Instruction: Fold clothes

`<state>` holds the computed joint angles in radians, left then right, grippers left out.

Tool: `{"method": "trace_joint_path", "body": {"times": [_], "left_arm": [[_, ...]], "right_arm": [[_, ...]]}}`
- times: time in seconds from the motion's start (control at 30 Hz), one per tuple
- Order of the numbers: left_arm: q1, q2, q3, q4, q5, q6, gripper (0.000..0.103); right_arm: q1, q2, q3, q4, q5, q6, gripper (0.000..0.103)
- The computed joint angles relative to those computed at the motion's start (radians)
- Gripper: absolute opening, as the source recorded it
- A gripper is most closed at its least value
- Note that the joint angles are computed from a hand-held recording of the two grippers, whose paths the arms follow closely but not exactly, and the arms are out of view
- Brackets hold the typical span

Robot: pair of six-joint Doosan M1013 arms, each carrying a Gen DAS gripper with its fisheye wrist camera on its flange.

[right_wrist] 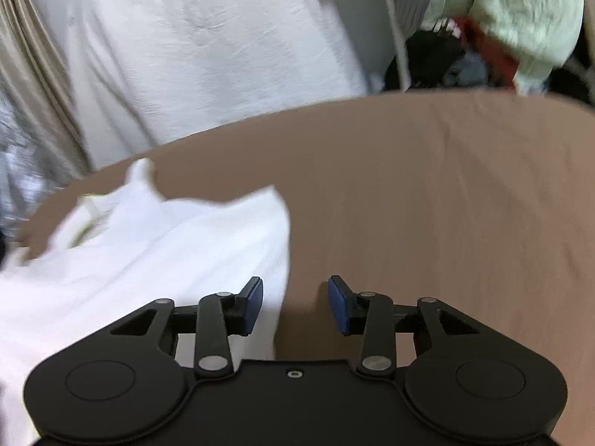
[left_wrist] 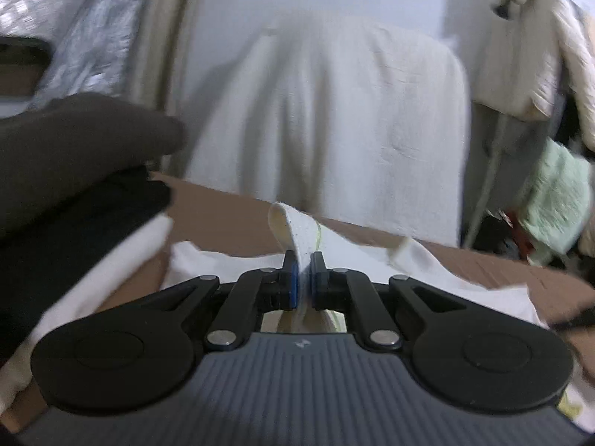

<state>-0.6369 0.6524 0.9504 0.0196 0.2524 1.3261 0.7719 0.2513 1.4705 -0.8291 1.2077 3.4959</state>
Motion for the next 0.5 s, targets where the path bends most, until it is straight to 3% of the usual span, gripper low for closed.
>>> {"method": "trace_joint_path", "body": {"times": [0.03,0.07,0.13,0.17,0.2,0.3,0.33,0.37,0.5], "left_arm": [[-0.001,0.014,-0.027,0.056,0.06,-0.061,0.008],[-0.003,0.043,-0.085,0.06,0.173,-0.07,0.01],[0.012,0.121,-0.226,-0.058,0.435,0.019,0.01],[0.018,0.148,-0.286,-0.082,0.531,0.013,0.012],[0.023,0.163,-0.312,-0.094,0.575,-0.009,0.012],[0.014,0.155,-0.305,-0.038,0.539,-0.01,0.018],[0.005,0.158,-0.314,0.023,0.559,-0.021,0.024],[-0.004,0.162,-0.325,0.084,0.582,-0.03,0.033],[-0.022,0.146,-0.314,0.181,0.623,-0.019,0.034]], "right_arm": [[0.007,-0.009,0.016,-0.002,-0.033,0.016,0.045],[0.012,-0.015,0.029,-0.004,-0.064,0.027,0.046],[0.023,-0.027,0.055,-0.009,-0.133,0.043,0.052],[0.028,-0.029,0.062,-0.014,-0.164,0.043,0.057],[0.031,-0.025,0.061,-0.015,-0.179,0.036,0.06],[0.039,0.019,0.006,0.012,-0.096,-0.064,0.061],[0.041,0.041,-0.024,0.02,-0.038,-0.123,0.048],[0.045,0.061,-0.052,0.022,0.025,-0.184,0.018],[0.066,0.157,-0.171,0.016,0.317,-0.471,0.003]]}}
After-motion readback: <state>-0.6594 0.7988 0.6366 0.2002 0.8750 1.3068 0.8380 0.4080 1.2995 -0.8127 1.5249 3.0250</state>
